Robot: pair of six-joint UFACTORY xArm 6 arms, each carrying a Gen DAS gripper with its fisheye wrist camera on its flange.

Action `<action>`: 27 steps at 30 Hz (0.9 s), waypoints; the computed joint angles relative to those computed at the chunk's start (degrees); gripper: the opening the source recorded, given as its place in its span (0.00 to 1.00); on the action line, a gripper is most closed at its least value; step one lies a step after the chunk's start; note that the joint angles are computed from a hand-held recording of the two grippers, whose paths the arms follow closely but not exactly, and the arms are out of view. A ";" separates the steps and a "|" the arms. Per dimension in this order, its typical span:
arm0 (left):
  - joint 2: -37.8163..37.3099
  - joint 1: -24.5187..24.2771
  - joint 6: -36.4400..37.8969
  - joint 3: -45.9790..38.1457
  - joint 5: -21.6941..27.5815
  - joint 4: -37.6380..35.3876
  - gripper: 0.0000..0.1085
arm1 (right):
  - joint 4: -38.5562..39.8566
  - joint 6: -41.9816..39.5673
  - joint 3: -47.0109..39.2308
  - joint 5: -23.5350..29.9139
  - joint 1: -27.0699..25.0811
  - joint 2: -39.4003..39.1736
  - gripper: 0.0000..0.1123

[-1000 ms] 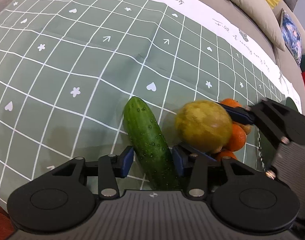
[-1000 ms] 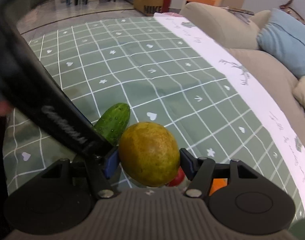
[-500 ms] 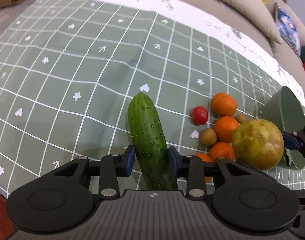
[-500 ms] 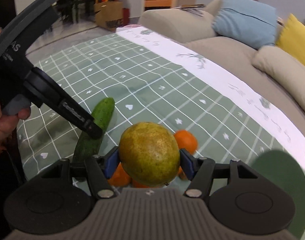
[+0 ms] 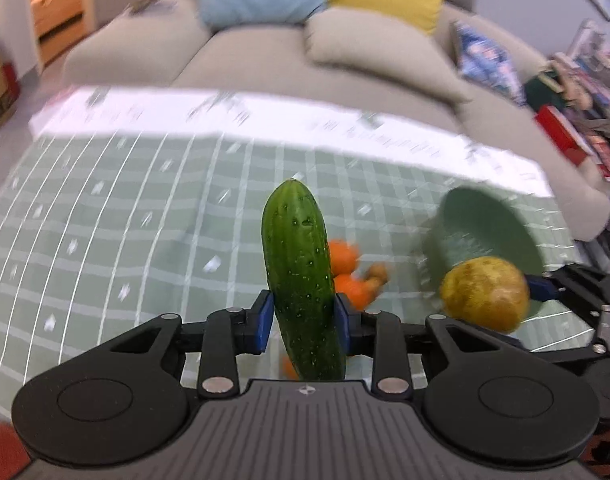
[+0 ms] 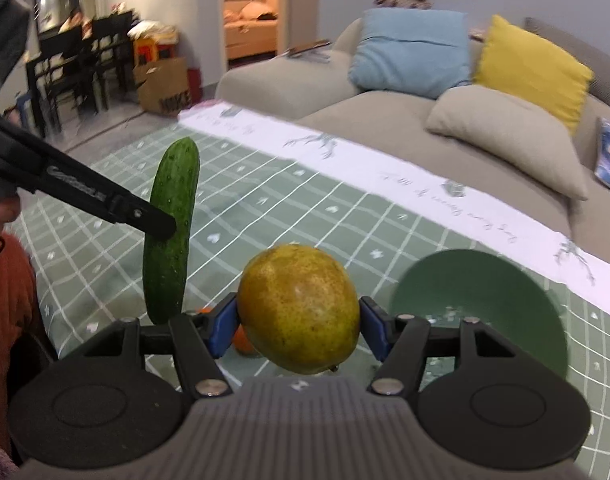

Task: Organize fruits
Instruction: 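Carry cucumber and yellow fruit into the green colander with both tools, release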

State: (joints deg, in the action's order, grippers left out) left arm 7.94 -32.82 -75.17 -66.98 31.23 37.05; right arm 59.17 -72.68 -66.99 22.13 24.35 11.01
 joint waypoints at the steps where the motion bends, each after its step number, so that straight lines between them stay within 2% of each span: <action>1: 0.36 -0.20 0.42 -1.09 -0.43 0.58 0.32 | -0.20 0.89 -0.31 -0.07 -0.61 -0.15 0.54; 6: 5.68 -1.14 6.58 -9.91 -4.51 -0.33 0.31 | -2.97 4.47 -2.18 -1.01 -3.61 0.27 0.54; 10: 12.63 -1.67 15.13 -18.28 -7.94 -7.28 0.31 | -6.62 6.87 -4.55 -0.88 -5.74 2.18 0.54; 13: 19.78 -1.98 24.38 -25.97 -9.65 -16.70 0.29 | -7.12 8.67 -7.16 1.35 -7.57 4.42 0.54; 15: 24.81 -2.24 27.15 -32.48 -7.35 -18.10 0.29 | -9.95 11.25 -8.21 0.68 -8.13 5.94 0.54; 20: 32.16 -1.84 36.79 -42.46 -3.65 -30.93 0.28 | -13.12 16.66 -11.02 1.87 -10.27 9.23 0.54; 27: 40.56 -1.26 42.00 -54.92 3.76 -36.86 0.28 | -20.93 23.43 -17.45 4.30 -11.55 15.60 0.54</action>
